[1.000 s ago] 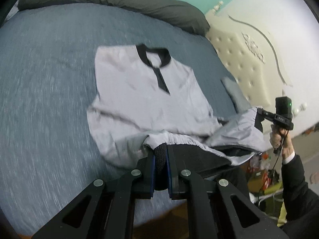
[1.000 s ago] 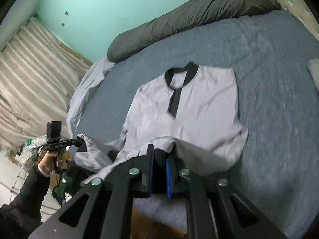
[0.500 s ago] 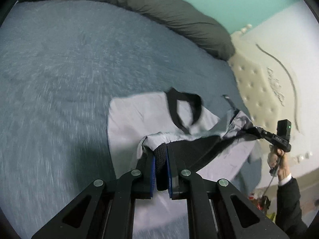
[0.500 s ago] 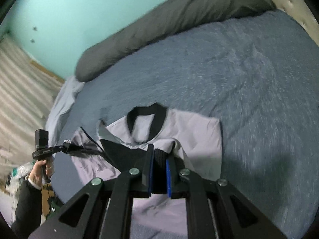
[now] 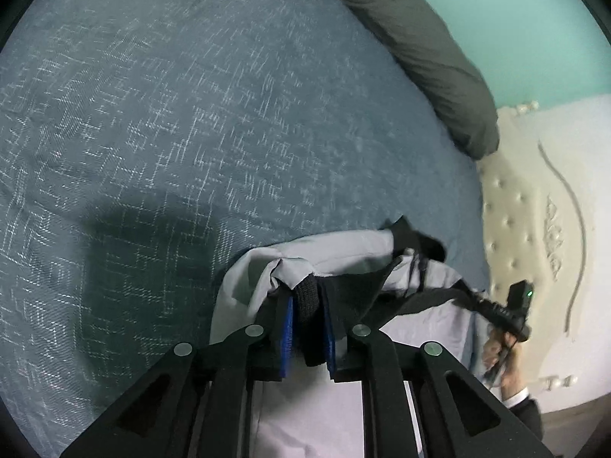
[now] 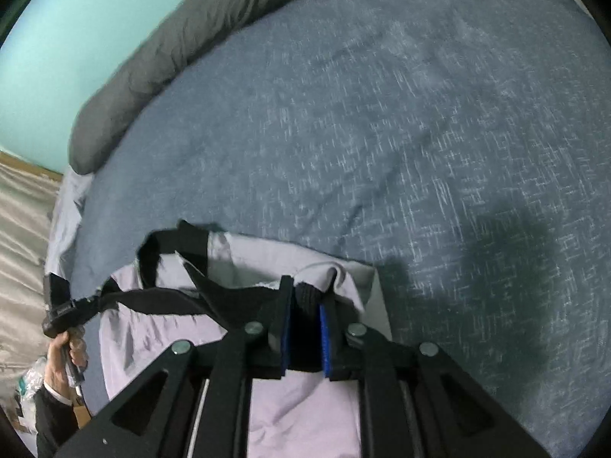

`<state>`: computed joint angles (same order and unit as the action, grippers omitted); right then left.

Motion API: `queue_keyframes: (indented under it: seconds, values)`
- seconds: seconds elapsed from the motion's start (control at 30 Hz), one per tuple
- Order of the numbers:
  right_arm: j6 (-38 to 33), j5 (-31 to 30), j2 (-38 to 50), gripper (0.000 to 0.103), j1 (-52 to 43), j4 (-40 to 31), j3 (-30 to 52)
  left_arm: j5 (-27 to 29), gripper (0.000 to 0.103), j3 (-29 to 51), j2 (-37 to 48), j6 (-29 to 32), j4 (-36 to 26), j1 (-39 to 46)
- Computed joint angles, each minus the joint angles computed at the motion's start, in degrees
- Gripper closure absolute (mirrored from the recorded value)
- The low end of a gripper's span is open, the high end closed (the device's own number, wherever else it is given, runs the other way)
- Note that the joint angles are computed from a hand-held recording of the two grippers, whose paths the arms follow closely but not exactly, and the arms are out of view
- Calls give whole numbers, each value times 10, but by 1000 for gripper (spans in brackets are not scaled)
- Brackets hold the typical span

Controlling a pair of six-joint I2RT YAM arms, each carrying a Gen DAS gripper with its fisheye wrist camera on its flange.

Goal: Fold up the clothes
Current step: 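Lay the hem over the collar and open both grippers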

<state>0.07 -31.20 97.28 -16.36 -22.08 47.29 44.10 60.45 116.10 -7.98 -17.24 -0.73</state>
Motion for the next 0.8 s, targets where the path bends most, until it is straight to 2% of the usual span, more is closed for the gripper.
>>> queue_keyframes:
  seconds: [0.13,0.2,0.27,0.33,0.47,0.6,0.67,0.8]
  values:
    - [-3,-75,-30,87,-43,19,-27,51,72,-33,-42,-6,25,19]
    - [-8,-96,-42,84,-58,16,-34,72,57,-48,-59,-11,36,25]
    - [-5,-119,-39,70,-70,6,-33,89,48,-65,-73,-30,55,33]
    - [3,-146,-28,56,-84,-12,-29,86,47,-69,-81,-24,50,37]
    - [19,-134,-56,55,-83,-3,-38,39,47,-80,-105,1,48,32]
    - [52,-148,-87,53,-107,33,-56,-10,47,-78,-100,23,52,5]
    - [36,-131,-93,53,-113,23,-51,-37,48,-76,-91,34,61,-13]
    - [-40,-37,-115,53,-90,18,-64,-79,47,-74,-66,49,86,-35]
